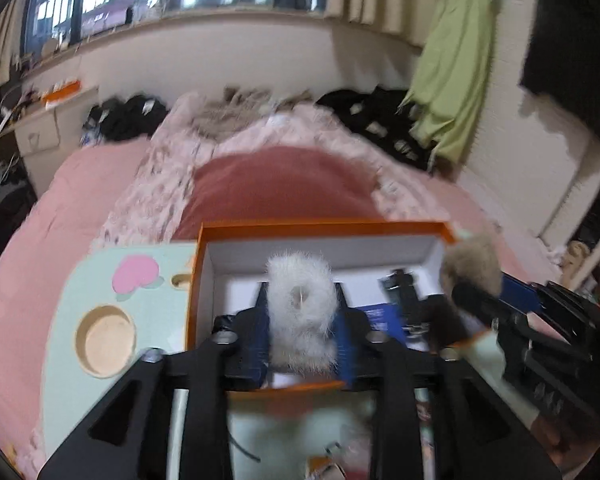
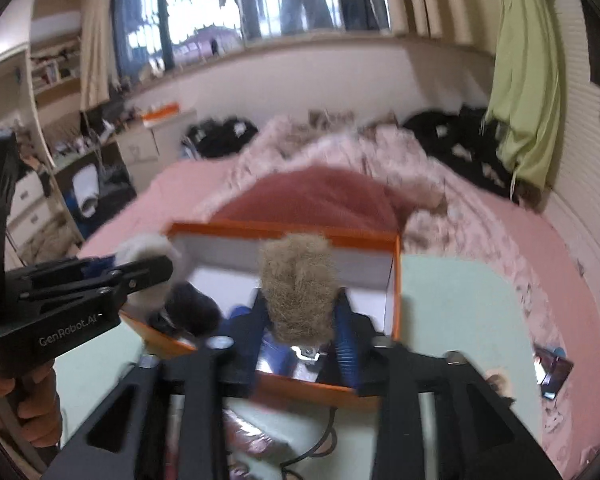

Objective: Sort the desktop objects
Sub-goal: 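Drop the white fluffy ball into the orange box while the right gripper drops the brown ball in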

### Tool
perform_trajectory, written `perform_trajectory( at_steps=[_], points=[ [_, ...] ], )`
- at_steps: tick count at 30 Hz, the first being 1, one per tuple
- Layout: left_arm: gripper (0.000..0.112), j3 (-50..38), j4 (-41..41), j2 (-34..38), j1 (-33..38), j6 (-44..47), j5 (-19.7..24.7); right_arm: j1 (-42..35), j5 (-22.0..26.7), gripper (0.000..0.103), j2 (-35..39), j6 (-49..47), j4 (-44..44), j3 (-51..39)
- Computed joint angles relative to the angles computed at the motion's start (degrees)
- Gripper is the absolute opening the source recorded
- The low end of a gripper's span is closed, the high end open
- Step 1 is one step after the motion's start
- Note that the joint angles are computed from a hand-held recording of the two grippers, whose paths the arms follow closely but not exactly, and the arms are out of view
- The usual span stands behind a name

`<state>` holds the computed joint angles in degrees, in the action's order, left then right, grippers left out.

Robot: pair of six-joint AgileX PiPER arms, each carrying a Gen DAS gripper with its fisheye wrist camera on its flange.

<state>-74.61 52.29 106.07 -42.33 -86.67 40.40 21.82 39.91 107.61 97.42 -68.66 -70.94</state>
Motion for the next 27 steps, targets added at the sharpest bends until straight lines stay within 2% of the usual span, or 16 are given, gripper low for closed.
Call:
perform_trajectory(
  at_steps=[1, 2, 4, 5, 7, 11, 15, 17, 19, 22, 25, 27],
  points=[
    [0.071, -1.0, -3.9, 2.2, 1.9, 2.9, -1.4, -0.9, 0.0, 0.063, 1.7, -1.3, 2.1, -1.0],
    [0.080, -2.2, -5.6, 3.9, 2.4, 3.7, -0.8, -1.4, -0.7, 0.062, 2.5, -0.9, 1.9, -0.7],
    [0.083, -5.3, -2.5, 6.9, -0.1, 4.2, 4.8, 0.6, 1.8, 0.065, 3.9, 0.0, -2.0, -0.5],
    [0.084, -5.2, -0.4, 7.3, -1.1, 1.6, 5.6, 1.0, 2.7, 0.065, 3.8, 0.8, -2.4, -0.1],
    [0.085, -4.3, 0.8, 7.3, -1.0, 0.3, 4.3, -0.1, -0.5, 0.065, 2.4, 1.3, -1.7, 1.4],
    [0.085, -4.1, -0.1, 6.9, -0.6, 1.7, 3.5, 0.1, -0.5, 0.065, 2.7, 2.4, -3.5, 1.8],
    [0.085, 2.2, 10.4, 2.2, -3.6, -9.4, 2.7, 0.8, -2.2, 0.065, 0.0, 7.3, -6.1, 4.5],
    [0.085, 5.5, 13.2, -0.6, -5.6, -13.0, 2.9, 2.6, -2.6, 0.073, -3.4, 12.1, -8.7, 7.4],
    [0.085, 8.2, 11.3, -3.7, -7.2, -13.5, 2.3, 5.6, -1.1, 0.086, -6.5, 15.8, -10.3, 10.3],
    [0.085, 14.0, 6.8, -8.2, -10.3, -13.6, -1.0, 11.7, 3.9, 0.086, -8.1, 11.5, -4.4, 12.2],
    [0.085, 18.0, 3.3, -9.6, -13.7, -14.9, -1.4, 17.3, 7.2, 0.086, -7.1, 10.4, 0.1, 14.4],
    [0.085, 19.7, 3.1, -8.8, -16.6, -18.1, -0.6, 19.1, 5.3, 0.086, -7.1, 12.9, 0.0, 17.2]
  ],
)
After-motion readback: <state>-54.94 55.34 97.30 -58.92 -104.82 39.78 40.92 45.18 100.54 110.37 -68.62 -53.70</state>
